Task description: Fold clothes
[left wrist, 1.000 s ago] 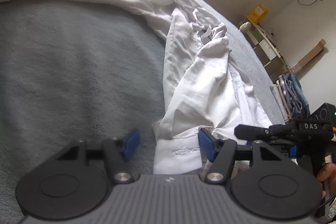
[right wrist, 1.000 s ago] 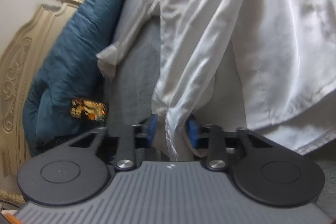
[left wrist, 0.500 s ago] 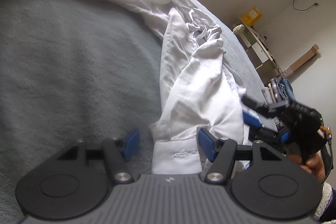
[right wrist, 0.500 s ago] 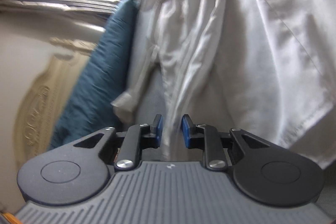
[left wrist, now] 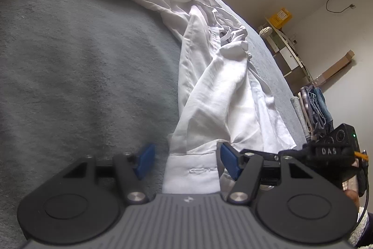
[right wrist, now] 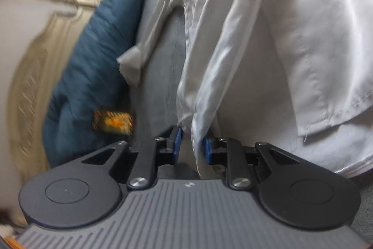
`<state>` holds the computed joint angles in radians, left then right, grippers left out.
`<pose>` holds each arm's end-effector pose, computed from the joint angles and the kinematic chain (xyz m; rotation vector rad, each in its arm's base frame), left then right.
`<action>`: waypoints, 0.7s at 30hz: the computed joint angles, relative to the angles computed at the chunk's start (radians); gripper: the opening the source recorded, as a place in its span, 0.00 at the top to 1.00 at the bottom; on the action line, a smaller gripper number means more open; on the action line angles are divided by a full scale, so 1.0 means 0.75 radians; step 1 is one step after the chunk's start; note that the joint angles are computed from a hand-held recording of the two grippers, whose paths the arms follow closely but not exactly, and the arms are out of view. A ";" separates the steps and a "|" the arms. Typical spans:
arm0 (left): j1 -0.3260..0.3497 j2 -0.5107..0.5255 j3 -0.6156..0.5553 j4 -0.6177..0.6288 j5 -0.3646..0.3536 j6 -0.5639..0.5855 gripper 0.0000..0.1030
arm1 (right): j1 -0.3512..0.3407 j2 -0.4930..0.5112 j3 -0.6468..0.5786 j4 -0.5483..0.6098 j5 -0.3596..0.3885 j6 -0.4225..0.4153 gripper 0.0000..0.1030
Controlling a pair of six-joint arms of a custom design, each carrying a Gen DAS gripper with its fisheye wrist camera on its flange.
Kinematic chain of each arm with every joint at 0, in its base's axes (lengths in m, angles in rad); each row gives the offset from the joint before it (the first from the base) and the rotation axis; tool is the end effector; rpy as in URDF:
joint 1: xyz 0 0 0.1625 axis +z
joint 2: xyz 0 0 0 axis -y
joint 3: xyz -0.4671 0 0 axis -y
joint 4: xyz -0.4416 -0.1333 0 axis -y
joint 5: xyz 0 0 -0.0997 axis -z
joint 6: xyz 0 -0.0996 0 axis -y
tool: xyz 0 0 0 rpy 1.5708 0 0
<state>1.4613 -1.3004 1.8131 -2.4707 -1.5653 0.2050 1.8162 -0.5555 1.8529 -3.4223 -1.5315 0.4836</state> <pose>0.0632 -0.6503 0.3414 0.4775 3.0223 -0.5988 0.2918 -0.6003 -0.0485 0.3192 2.7999 -0.7290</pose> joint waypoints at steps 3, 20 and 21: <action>0.006 -0.005 -0.007 -0.018 -0.011 -0.010 0.39 | -0.005 -0.011 0.017 -0.075 0.041 -0.006 0.95; 0.010 0.042 -0.061 0.017 -0.048 -0.060 0.37 | 0.008 -0.117 0.054 -0.151 0.033 -0.145 0.92; 0.010 0.042 -0.060 0.013 -0.043 -0.058 0.37 | 0.027 -0.121 0.045 -0.080 -0.009 -0.197 0.91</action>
<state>1.4688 -1.2688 1.7678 -2.4610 -1.5975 0.1614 1.8362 -0.6466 1.8867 -3.4823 -1.5379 0.3361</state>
